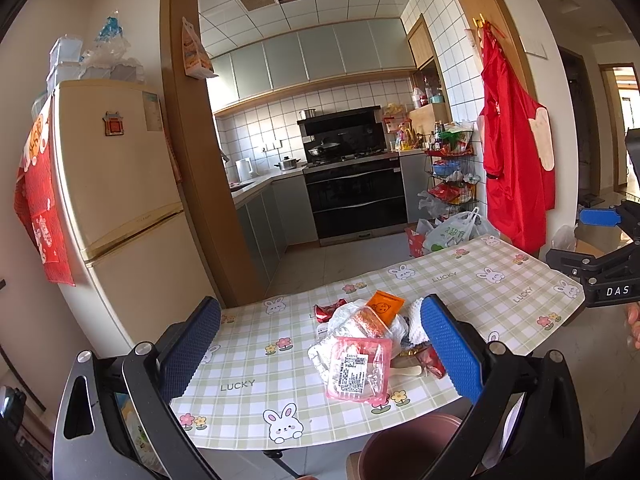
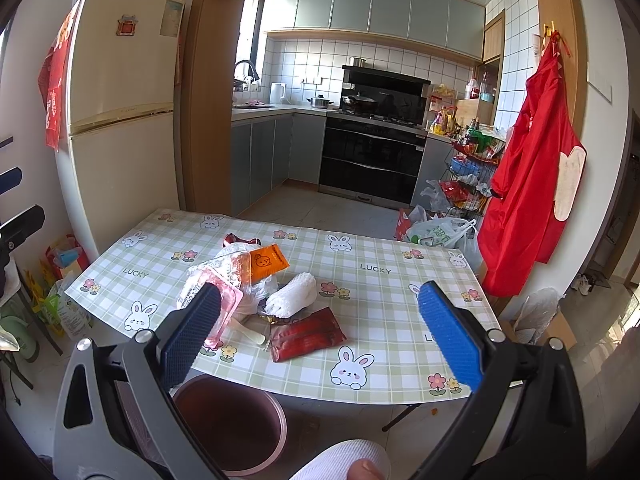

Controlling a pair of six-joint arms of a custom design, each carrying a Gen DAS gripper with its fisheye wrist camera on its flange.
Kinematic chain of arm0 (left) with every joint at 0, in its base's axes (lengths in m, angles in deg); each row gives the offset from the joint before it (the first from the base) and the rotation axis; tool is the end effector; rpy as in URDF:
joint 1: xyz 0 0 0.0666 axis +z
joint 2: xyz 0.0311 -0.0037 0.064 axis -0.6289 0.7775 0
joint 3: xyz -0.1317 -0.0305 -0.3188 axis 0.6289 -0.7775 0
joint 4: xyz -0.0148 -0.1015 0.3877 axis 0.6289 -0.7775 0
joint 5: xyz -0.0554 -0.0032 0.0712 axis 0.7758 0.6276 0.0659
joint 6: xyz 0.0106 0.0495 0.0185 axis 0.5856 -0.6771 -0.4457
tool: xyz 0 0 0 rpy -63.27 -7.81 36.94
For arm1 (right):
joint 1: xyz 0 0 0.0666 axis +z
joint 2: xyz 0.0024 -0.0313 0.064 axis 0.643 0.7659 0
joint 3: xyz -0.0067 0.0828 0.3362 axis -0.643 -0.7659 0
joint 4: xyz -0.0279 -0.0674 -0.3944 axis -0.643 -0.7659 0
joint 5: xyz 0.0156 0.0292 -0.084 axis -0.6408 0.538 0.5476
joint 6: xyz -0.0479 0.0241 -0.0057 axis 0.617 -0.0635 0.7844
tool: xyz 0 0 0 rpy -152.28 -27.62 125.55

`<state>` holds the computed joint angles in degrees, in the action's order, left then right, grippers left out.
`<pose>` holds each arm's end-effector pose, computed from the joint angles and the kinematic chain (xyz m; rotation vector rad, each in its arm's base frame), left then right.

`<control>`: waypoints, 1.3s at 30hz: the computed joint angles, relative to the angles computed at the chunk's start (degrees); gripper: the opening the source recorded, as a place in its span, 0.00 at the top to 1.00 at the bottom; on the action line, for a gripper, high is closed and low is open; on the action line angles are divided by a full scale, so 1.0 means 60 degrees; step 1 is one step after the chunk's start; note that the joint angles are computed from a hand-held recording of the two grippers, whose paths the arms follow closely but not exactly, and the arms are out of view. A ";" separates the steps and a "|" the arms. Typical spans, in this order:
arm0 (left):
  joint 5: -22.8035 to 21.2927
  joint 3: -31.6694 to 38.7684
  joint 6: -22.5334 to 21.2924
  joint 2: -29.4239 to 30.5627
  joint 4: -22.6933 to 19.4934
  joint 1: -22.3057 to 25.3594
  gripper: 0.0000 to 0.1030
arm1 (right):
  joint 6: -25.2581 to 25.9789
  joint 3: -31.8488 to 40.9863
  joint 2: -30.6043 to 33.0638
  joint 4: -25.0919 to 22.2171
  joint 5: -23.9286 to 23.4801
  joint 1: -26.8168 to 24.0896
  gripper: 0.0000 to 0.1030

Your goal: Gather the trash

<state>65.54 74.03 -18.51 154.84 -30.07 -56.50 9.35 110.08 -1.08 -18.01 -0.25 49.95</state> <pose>0.4492 -0.1438 0.5747 0.5320 1.7925 -0.0762 0.4060 0.0582 0.5745 0.1087 2.0645 -0.2154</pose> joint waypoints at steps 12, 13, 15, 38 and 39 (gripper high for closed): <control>-0.0007 -0.0030 0.0019 -0.0059 -0.0029 -0.0013 0.05 | -0.0014 -0.0087 -0.0030 0.0032 0.0038 0.0033 0.05; 0.0011 -0.0087 0.0036 -0.0073 0.0038 -0.0001 0.05 | -0.0020 -0.0089 -0.0031 0.0027 0.0034 0.0034 0.05; 0.0024 -0.0101 0.0035 -0.0088 0.0039 0.0000 0.05 | -0.0016 -0.0098 -0.0035 0.0035 0.0044 0.0038 0.05; 0.0155 -0.0152 -0.0001 -0.0129 0.0016 0.0048 0.05 | -0.0079 -0.0310 -0.0131 0.0082 0.0033 0.0059 0.05; 0.0198 -0.0140 -0.0001 -0.0120 -0.0005 0.0048 0.05 | -0.0085 -0.0346 -0.0144 0.0094 0.0036 0.0065 0.05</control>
<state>66.72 73.19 -18.51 154.12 -30.10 -56.21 8.84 108.01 -1.94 -17.45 -0.04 50.34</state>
